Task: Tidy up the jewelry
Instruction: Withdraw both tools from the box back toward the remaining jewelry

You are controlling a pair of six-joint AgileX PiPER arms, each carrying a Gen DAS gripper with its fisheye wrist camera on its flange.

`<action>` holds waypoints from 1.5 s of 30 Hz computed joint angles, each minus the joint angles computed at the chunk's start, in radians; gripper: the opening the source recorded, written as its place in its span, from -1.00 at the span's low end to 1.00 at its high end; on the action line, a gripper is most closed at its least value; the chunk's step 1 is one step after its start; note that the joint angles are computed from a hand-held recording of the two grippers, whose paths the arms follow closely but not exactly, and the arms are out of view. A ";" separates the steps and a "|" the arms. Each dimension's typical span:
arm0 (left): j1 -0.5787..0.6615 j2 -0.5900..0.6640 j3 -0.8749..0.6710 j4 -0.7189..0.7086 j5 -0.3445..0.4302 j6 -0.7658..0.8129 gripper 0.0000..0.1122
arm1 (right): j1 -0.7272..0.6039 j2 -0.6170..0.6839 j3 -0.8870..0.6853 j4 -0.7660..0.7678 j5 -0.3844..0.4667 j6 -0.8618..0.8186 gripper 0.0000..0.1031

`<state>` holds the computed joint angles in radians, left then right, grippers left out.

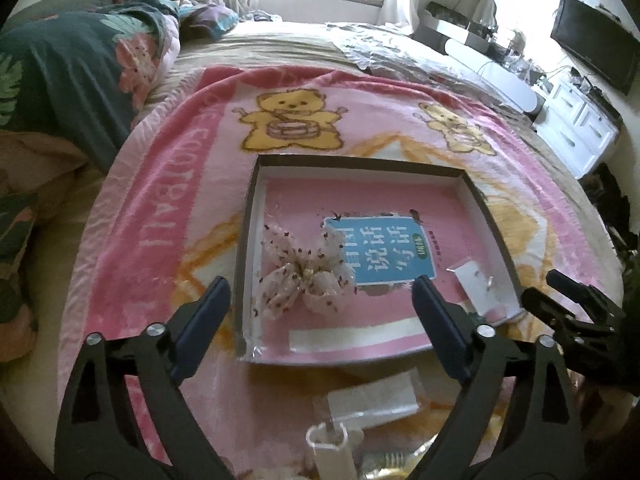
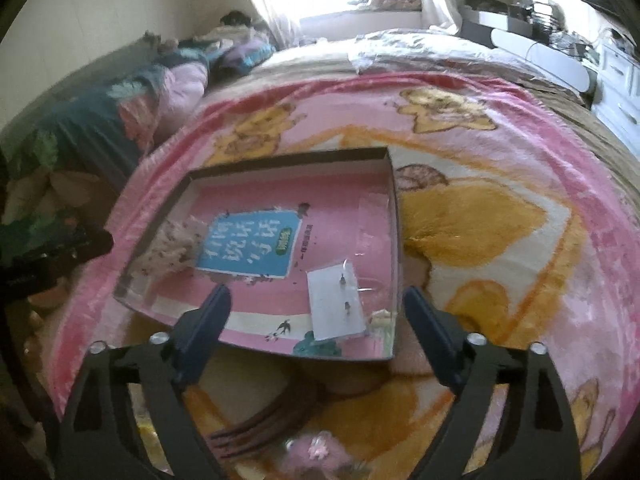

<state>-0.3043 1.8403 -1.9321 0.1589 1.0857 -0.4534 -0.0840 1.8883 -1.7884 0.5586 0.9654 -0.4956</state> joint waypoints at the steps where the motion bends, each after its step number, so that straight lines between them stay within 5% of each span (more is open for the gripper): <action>1: -0.004 -0.014 0.010 0.004 -0.002 -0.007 0.61 | -0.006 -0.014 0.011 0.009 0.002 -0.005 0.79; 24: -0.180 -0.285 0.201 0.199 0.015 -0.214 0.64 | -0.192 -0.332 0.204 0.179 0.081 -0.180 0.82; 45: -0.321 -0.460 0.455 0.332 0.048 -0.384 0.64 | -0.190 -0.469 0.369 0.206 0.127 -0.294 0.83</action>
<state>-0.6254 1.3805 -1.4770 0.4911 1.1336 -0.8376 -0.2743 1.4191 -1.4198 0.7643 1.0924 -0.7892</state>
